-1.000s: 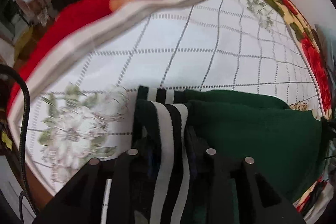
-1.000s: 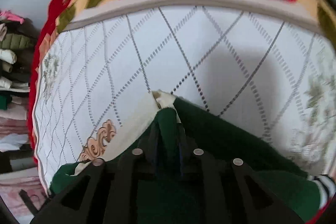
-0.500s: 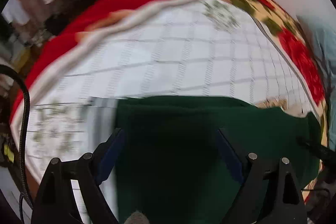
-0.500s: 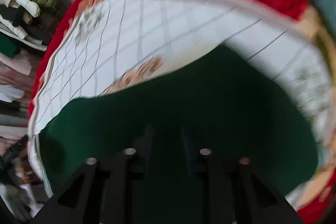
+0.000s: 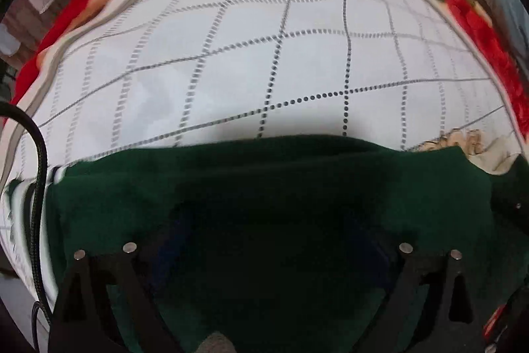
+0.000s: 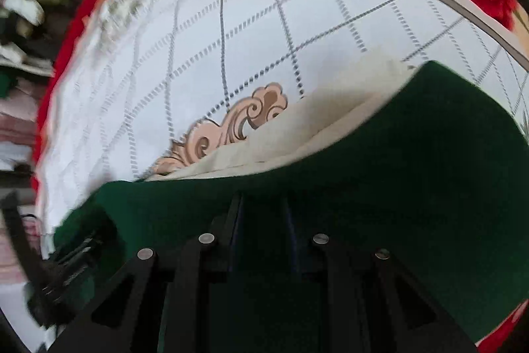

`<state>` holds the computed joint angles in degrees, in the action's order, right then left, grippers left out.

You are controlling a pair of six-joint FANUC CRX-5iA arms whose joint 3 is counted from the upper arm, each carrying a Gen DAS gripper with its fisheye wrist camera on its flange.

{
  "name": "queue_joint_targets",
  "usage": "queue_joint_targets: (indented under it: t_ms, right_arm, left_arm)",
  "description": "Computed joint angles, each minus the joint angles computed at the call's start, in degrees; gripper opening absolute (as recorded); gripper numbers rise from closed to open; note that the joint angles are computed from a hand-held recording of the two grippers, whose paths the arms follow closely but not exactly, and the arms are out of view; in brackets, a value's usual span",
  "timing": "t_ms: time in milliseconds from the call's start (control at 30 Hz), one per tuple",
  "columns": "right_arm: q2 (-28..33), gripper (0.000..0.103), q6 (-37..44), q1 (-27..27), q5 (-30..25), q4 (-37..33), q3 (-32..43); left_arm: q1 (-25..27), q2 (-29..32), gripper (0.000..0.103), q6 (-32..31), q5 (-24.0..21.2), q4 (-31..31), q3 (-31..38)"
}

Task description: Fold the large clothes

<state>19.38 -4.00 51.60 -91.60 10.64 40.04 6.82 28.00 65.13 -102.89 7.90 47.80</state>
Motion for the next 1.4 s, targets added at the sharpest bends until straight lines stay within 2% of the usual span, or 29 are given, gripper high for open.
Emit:
queue_joint_targets:
  t_ms: [33,100,133,167,300,367,467,533,600,667,733,833,1000,1067,1133,1267,1333,1400]
  right_arm:
    - [-1.1,0.027,-1.2,1.4,0.6,2.4,-1.3]
    - [-4.0,0.044,-4.8,4.5,2.5,6.9,-4.5]
    - [-5.0,0.057,-6.4,5.8,2.9,8.4,-5.6]
    - [-5.5,0.062,-7.9,7.1,2.7,9.3,-5.8]
    - [-7.0,0.062,-13.0,11.3,1.2,8.9,-5.8]
    - [-7.5,0.062,-15.7,12.8,0.9,7.7,-6.4]
    - [-8.5,0.062,-18.2,14.5,1.5,4.6,-8.6]
    - [-8.8,0.062,-19.2,14.6,2.0,2.1,-9.7]
    - [-9.2,0.062,-20.3,14.7,3.2,1.5,-10.9]
    - [-8.5,0.062,-19.1,14.8,2.2,1.2,-10.1]
    - [-7.0,0.062,-16.9,14.1,0.9,0.2,-7.9]
    - [-5.3,0.062,-14.4,13.2,0.0,-1.1,-5.0]
    - [-3.7,0.062,-12.1,12.5,-0.8,-2.1,-1.7]
    - [-3.9,0.062,-12.0,12.6,-0.8,-2.3,-1.9]
    - [-4.3,0.062,-12.0,12.4,-0.5,-2.6,-2.5]
    - [-6.4,0.062,-13.3,12.0,2.8,-3.4,-6.3]
    - [-7.0,0.062,-13.5,11.7,4.3,-3.9,-7.7]
    - [-7.3,0.062,-13.7,11.3,5.6,-4.4,-8.6]
  left_arm:
    - [1.0,-0.7,0.095,0.0,-0.4,0.6,0.1]
    - [4.1,-2.9,0.095,0.9,-1.7,2.3,-0.3]
    - [5.8,-4.0,0.095,1.7,-2.4,2.8,-0.6]
    - [8.0,-5.4,0.095,2.7,-3.7,2.9,-1.2]
    - [17.6,-9.5,0.095,9.2,-10.5,2.0,-4.2]
    - [22.7,-12.0,0.095,14.5,-12.2,2.4,-8.5]
    - [29.1,-16.1,0.094,21.1,-10.2,6.5,-18.8]
    - [31.4,-18.1,0.093,23.8,-6.2,10.4,-25.1]
    - [31.8,-19.0,0.093,24.4,-2.6,11.8,-28.1]
    - [31.2,-20.8,0.084,23.8,3.5,11.7,-30.1]
    - [29.8,-21.0,0.058,22.3,7.3,11.0,-30.0]
    - [29.2,-20.6,0.028,19.1,11.3,13.9,-29.4]
    - [30.2,-17.5,0.027,15.1,15.2,26.4,-30.1]
    - [31.0,-15.4,0.03,14.2,14.3,30.7,-31.3]
    - [31.4,-14.2,0.05,15.4,13.3,32.2,-32.7]
    - [32.3,-13.9,0.068,16.9,15.8,38.9,-39.8]
    - [30.8,-14.5,0.087,15.5,17.2,37.5,-39.2]
    - [27.9,-15.1,0.09,15.1,18.9,31.7,-36.3]
